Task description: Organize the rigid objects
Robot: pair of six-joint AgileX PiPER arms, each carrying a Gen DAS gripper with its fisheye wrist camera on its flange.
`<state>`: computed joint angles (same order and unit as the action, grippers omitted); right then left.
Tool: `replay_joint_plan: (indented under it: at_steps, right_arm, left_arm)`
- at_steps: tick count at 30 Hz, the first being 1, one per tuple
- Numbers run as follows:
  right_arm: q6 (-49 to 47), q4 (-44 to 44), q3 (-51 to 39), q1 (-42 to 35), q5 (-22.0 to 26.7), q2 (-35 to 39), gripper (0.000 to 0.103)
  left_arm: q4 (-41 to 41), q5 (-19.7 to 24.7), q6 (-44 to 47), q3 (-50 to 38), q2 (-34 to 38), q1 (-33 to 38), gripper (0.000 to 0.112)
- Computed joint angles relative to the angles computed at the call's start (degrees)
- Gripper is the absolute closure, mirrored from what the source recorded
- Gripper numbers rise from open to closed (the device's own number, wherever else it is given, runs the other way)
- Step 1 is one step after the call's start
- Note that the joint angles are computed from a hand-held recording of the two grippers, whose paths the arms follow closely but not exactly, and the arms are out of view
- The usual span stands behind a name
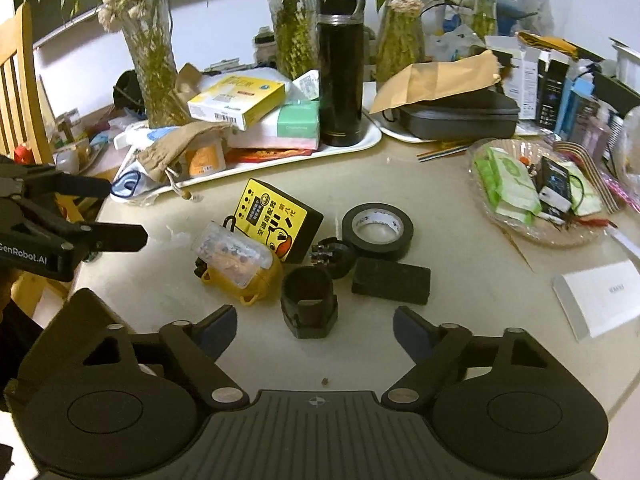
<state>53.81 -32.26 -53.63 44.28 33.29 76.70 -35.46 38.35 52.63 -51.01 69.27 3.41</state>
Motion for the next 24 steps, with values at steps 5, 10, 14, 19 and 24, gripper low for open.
replay_joint_plan:
  at_steps: [5, 10, 14, 19, 24]
  right_arm:
    - [-9.50, 6.16, -3.23, -2.72, -0.92, 3.66, 0.034]
    - [-16.83, 10.45, -7.21, -4.16, 0.31, 7.82, 0.041]
    - [-22.02, 14.37, -10.20, -5.63, 1.11, 10.84, 0.046]
    - [-25.17, 17.54, -12.51, -6.80, 3.48, 13.28, 0.063]
    - [-25.30, 17.93, -11.02, -6.75, 2.60, 11.17, 0.063]
  left_arm:
    - [1.99, 0.73, -2.33, -0.93, 1.18, -0.30, 0.014]
    - [2.93, 0.87, -3.45, -1.68, 2.30, -0.26, 0.014]
    - [4.55, -0.31, -3.61, -1.44, 2.04, -1.59, 0.014]
    - [4.03, 1.46, -3.11, -2.04, 2.57, -2.20, 0.014]
    - [3.99, 3.15, -4.60, -3.23, 3.54, -3.00, 0.014]
